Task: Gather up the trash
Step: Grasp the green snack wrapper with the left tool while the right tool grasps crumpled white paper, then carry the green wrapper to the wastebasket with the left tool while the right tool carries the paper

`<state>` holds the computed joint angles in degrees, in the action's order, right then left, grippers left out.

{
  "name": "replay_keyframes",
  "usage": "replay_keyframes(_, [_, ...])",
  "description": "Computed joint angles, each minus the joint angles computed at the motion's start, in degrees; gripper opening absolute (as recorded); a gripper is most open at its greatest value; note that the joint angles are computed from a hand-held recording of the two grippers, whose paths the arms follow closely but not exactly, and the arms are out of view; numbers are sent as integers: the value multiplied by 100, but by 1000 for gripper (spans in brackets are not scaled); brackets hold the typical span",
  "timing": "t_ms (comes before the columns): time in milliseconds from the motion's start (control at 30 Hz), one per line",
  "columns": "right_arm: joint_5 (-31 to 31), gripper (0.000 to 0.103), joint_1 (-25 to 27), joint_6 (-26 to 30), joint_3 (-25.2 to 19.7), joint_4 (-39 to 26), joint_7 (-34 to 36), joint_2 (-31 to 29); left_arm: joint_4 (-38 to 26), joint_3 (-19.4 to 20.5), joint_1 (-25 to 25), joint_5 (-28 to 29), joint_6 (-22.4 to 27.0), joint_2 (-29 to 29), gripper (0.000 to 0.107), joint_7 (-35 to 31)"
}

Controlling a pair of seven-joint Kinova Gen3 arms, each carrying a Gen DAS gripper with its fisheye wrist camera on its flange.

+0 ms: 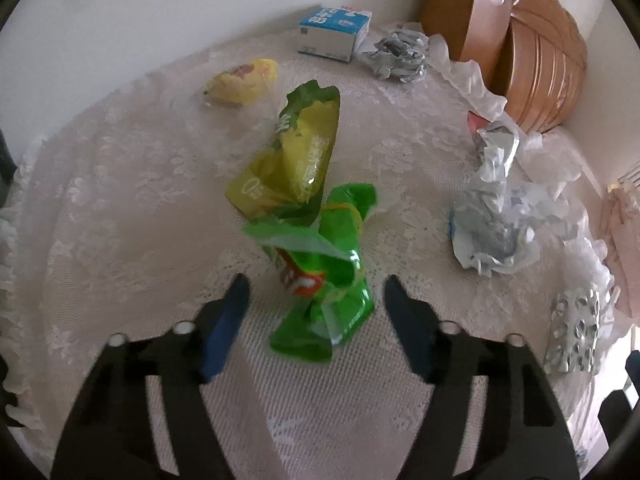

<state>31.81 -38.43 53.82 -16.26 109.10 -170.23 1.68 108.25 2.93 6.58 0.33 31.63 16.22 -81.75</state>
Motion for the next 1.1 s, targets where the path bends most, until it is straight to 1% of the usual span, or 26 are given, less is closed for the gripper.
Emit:
replay_keyframes(33, [7,101,17,-46,16,-28,36,39,-19,2,-15,3,-11,16,50,-18])
replay_keyframes(100, [58,101,21,-84,51,-109,75,146,-22,46,-130,96,-53,49,44,-164])
replay_keyframes(200, [91,101,29,-208,142,-192,169,280,22,145,-368,360,-107,26,43,-507])
replay_keyframes(300, [164,101,34,-323,267,-317,251,468,82,146,-456,452,-154,-64,42,-739])
replay_keyframes(467, [153,101,55,-503,619,-900,631,1171,228,82,-552,521,-45,-356,42,-999])
replay_keyframes(567, [51,101,-14,-424,839,-1418,921,1677,388,58,-650,609,-19,-611,42,-1253])
replay_keyframes(633, [-25,101,-112,-235,986,-1795,1097,2033,512,34,-727,703,-9,-793,42,-1452])
replay_keyframes(733, [-156,101,-269,-16,1201,-2137,1232,2362,678,-14,-810,846,21,-1043,42,-1765])
replay_keyframes(800, [-185,100,-331,-26,1274,-2171,1232,2435,779,-47,-851,979,37,-1174,42,-1978])
replay_keyframes(833, [-181,98,-374,-42,1313,-2167,1221,2453,814,-67,-865,1040,60,-1221,42,-2068])
replay_keyframes(867, [-149,94,-416,-146,1338,-2095,1200,2426,844,-85,-890,1134,102,-1265,42,-2198])
replay_keyframes(900, [-154,82,-417,-239,1337,-2045,1237,2404,875,-103,-907,1221,135,-1303,42,-2320])
replay_keyframes(933, [-181,72,-415,-276,1326,-2023,1306,2394,896,-114,-901,1257,151,-1328,42,-2376])
replay_keyframes(1033, [-228,65,-452,-360,1329,-1945,1404,2339,1017,-135,-862,1312,143,-1439,42,-2514])
replay_keyframes(1100, [-216,64,-497,-441,1339,-1834,1365,2238,1073,-149,-832,1336,165,-1519,42,-2578])
